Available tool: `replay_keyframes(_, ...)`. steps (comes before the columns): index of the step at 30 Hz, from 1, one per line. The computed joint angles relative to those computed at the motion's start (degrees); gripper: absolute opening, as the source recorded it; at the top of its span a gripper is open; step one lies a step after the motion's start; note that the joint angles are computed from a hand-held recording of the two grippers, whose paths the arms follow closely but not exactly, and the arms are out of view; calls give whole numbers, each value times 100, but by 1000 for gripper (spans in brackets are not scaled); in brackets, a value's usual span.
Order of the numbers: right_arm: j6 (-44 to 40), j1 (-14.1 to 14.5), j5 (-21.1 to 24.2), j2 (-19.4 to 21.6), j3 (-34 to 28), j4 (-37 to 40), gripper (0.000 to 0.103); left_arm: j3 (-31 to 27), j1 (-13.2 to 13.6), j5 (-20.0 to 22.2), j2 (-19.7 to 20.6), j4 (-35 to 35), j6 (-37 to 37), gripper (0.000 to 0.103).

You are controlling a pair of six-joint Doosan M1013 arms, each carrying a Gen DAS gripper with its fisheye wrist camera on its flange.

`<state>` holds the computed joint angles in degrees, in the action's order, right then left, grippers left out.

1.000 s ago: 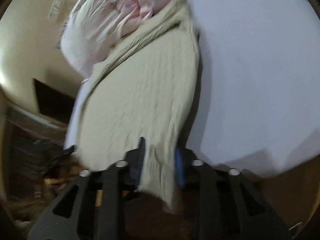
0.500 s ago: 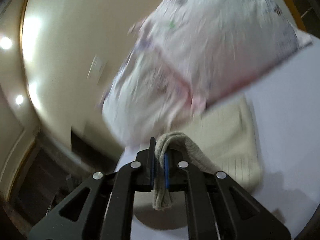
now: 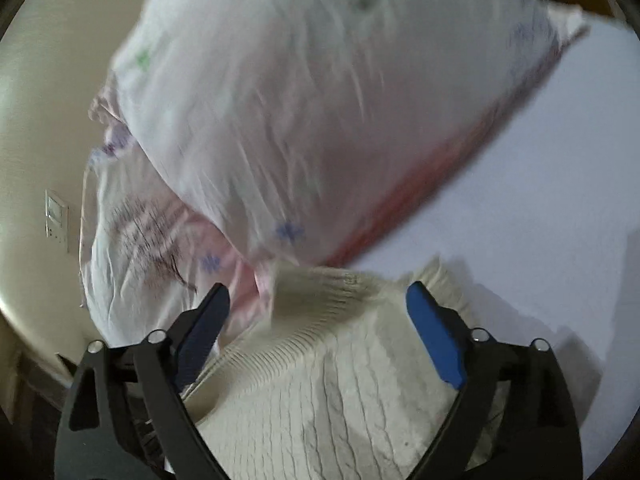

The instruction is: Fold small clothes

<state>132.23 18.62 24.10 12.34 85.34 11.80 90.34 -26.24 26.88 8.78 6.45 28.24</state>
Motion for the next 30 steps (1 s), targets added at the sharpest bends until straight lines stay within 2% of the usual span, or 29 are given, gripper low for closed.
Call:
replay_keyframes(1,-112,17,-107,-40,31,-33,91,-19,-101,232,-36,627,-528,68)
replay_keyframes(2,-484,-3,-123,-64,42,234,91,-41,-177,478,-66,1013,-756,76)
replay_keyframes(3,-736,-1,-115,-101,71,350,91,-5,-217,470,-92,1099,-739,76)
replay_keyframes(5,-1080,34,-41,-124,94,456,91,44,-206,494,-118,599,-242,76)
replay_keyframes(7,-1319,81,108,-128,100,511,91,-6,-202,706,-65,219,196,76)
replay_keyframes(9,-1461,163,128,-167,182,632,91,-111,-218,1013,45,-128,593,73)
replay_keyframes(11,-1669,172,140,-147,192,779,91,-168,-236,1118,151,-515,917,61)
replay_keyframes(12,-1725,176,144,-167,212,759,91,-153,-280,1074,147,-394,882,58)
replay_keyframes(13,-1731,198,133,-152,206,715,91,-157,-293,1046,170,-558,1038,48)
replay_keyframes(15,-2007,160,114,-195,278,970,92,-103,-345,894,183,-554,747,38)
replay_keyframes(16,-1906,193,145,-72,104,921,92,-50,-319,753,186,-822,774,25)
replay_keyframes(19,-2181,152,131,-28,51,1315,92,201,-245,143,75,-1400,524,19)
replay_keyframes(22,-2459,84,12,-84,119,1665,92,186,-261,-418,28,-2065,929,17)
replay_keyframes(24,-2528,35,-107,-148,172,1740,92,-156,-413,-461,114,-1818,1021,17)
replay_keyframes(26,-2405,2,-221,-219,217,1599,92,-569,-573,-560,319,-2170,1644,16)
replay_keyframes(30,-1533,-79,-377,-396,290,560,92,-1607,-858,-505,1067,-3909,3687,15)
